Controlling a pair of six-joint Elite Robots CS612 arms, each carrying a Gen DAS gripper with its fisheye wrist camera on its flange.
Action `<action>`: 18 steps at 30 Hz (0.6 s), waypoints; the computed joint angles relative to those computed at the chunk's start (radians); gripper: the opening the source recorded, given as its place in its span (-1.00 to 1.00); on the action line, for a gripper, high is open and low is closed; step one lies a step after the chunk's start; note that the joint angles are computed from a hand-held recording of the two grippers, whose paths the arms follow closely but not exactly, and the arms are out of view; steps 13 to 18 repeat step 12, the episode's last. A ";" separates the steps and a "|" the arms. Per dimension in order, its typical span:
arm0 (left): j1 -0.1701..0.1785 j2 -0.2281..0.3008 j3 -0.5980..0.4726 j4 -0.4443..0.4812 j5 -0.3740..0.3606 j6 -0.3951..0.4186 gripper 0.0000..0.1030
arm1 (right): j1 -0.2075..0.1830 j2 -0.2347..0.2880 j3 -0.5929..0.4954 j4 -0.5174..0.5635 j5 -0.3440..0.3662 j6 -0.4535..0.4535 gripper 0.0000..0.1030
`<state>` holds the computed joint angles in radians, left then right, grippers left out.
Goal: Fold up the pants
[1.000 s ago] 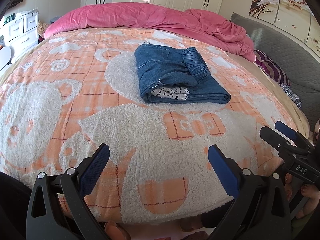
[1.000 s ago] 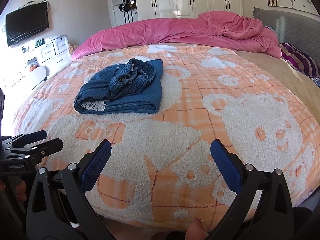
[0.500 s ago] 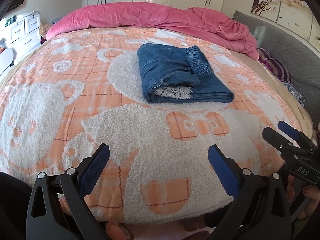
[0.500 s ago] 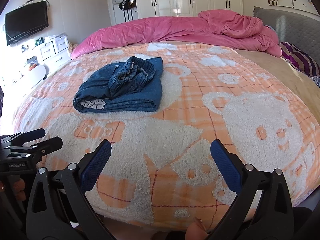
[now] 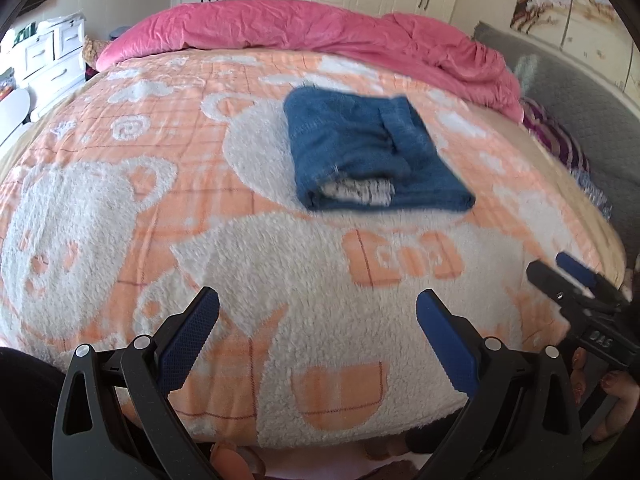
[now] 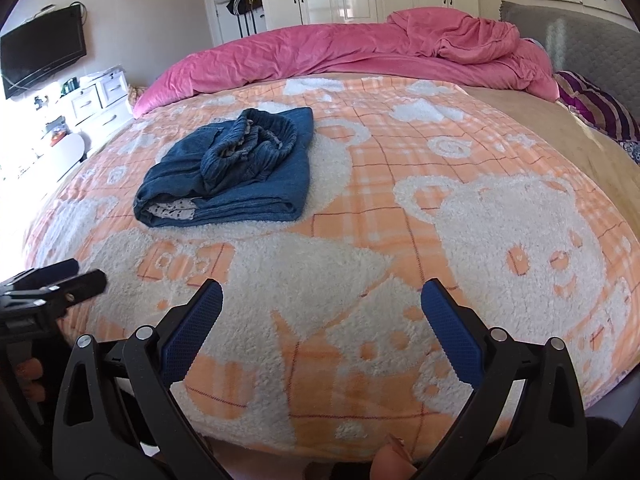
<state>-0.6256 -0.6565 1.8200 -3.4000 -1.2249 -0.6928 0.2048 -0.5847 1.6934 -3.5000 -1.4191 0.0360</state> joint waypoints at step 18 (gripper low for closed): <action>0.241 -0.017 -0.186 0.539 0.144 -0.182 0.91 | -0.139 0.047 -0.245 0.350 -0.249 0.177 0.82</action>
